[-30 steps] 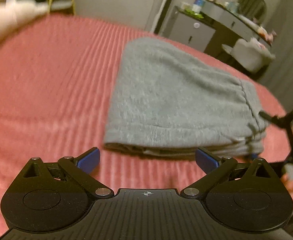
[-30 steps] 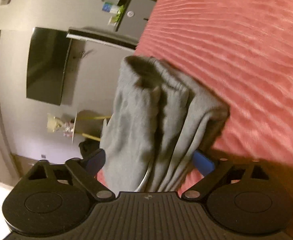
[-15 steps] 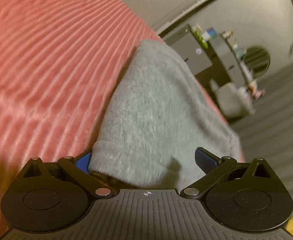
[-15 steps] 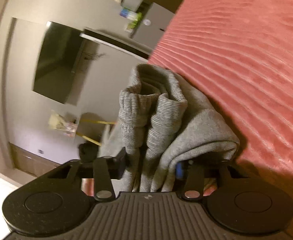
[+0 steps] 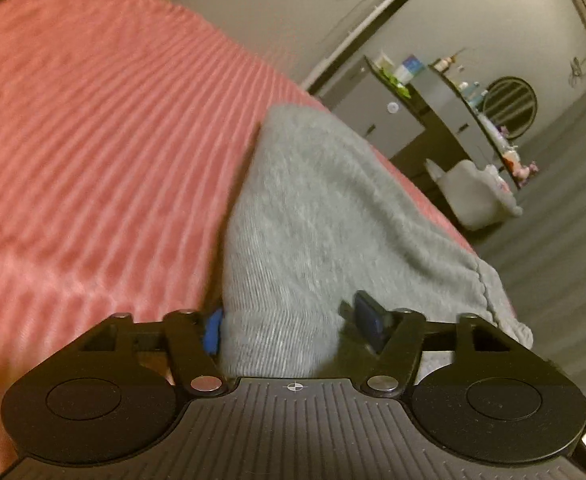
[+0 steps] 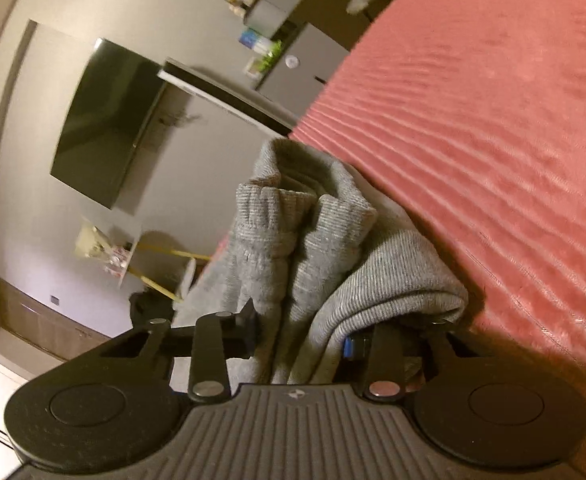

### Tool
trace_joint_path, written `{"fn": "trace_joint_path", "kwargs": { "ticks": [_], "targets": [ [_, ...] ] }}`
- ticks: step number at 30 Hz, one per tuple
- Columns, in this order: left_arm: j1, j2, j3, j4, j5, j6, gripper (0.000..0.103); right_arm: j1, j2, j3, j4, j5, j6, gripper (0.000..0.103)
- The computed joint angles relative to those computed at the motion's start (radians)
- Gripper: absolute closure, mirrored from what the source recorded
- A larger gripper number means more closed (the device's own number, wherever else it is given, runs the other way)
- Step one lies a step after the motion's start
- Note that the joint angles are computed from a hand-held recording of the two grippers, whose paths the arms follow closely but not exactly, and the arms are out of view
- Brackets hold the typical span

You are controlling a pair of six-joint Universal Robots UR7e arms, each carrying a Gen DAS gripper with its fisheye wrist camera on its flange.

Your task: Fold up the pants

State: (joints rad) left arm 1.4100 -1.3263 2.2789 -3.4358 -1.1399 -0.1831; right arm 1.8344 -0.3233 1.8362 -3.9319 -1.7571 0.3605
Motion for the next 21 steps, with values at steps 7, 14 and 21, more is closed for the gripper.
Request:
{"fn": "trace_joint_path", "kwargs": {
  "ticks": [7, 14, 21],
  "targets": [
    [-0.015, 0.046, -0.020, 0.000, 0.116, 0.091, 0.008, 0.010, -0.012, -0.019, 0.121, -0.100, -0.033, 0.060],
    [-0.041, -0.005, 0.039, -0.054, 0.107, 0.135, 0.006, 0.028, -0.043, 0.049, 0.063, -0.143, -0.009, 0.041],
    [-0.076, -0.001, 0.057, -0.096, 0.187, 0.134, 0.003, 0.042, -0.065, 0.095, -0.051, -0.172, 0.007, 0.038]
  ]
}}
